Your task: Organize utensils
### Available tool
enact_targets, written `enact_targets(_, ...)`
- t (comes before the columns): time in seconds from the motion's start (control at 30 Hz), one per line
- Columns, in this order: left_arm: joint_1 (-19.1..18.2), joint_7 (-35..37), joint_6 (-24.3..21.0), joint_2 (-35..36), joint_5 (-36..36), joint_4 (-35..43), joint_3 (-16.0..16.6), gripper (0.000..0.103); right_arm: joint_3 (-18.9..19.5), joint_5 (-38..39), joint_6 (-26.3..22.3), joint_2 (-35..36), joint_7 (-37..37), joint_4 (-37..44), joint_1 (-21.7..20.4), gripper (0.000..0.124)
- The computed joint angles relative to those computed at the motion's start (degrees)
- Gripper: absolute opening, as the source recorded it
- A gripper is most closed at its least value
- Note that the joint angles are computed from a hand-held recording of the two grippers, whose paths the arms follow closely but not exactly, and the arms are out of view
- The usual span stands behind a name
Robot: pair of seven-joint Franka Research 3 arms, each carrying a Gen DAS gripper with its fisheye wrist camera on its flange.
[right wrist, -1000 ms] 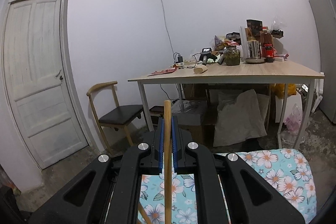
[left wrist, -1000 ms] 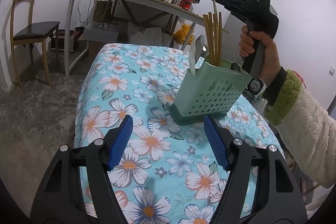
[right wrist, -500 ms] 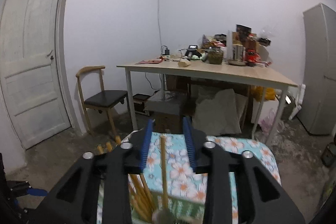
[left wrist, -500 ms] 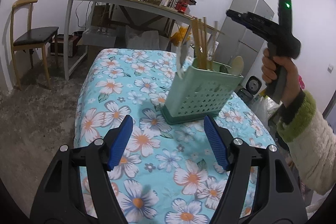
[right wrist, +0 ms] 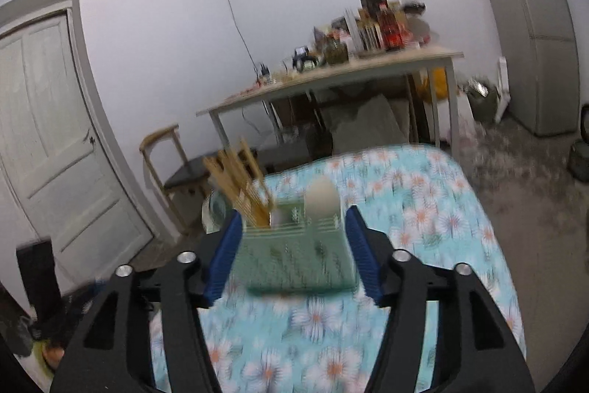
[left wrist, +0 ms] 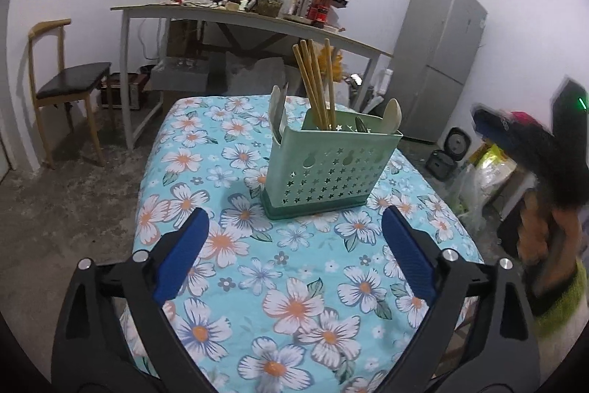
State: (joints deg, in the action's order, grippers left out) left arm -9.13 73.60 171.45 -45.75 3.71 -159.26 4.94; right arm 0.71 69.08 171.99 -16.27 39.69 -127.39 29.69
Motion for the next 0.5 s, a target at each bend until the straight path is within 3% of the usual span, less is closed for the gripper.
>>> enact_targets(0.2, 12.2, -14.5, -7.9, -0.4, 4.8, 3.1, -15.1, 0.095, 4.2, -14.0, -2.4, -6.5, 15.6, -11.2, -3.9, 0.076)
enact_targets(0.3, 13.5, -18.9, -10.4, -0.9, 7.6, 4.0, -17.9, 0.095, 5.5, -19.8, -3.0, -8.5, 20.8, -14.3, -4.8, 0.08)
enact_targets(0.5, 19.3, -28.2, -15.5, -2.5, 16.4, 6.8, -26.7, 0.095, 8.9, -32.6, -2.0, -10.8, 30.4, -16.7, -9.0, 0.09)
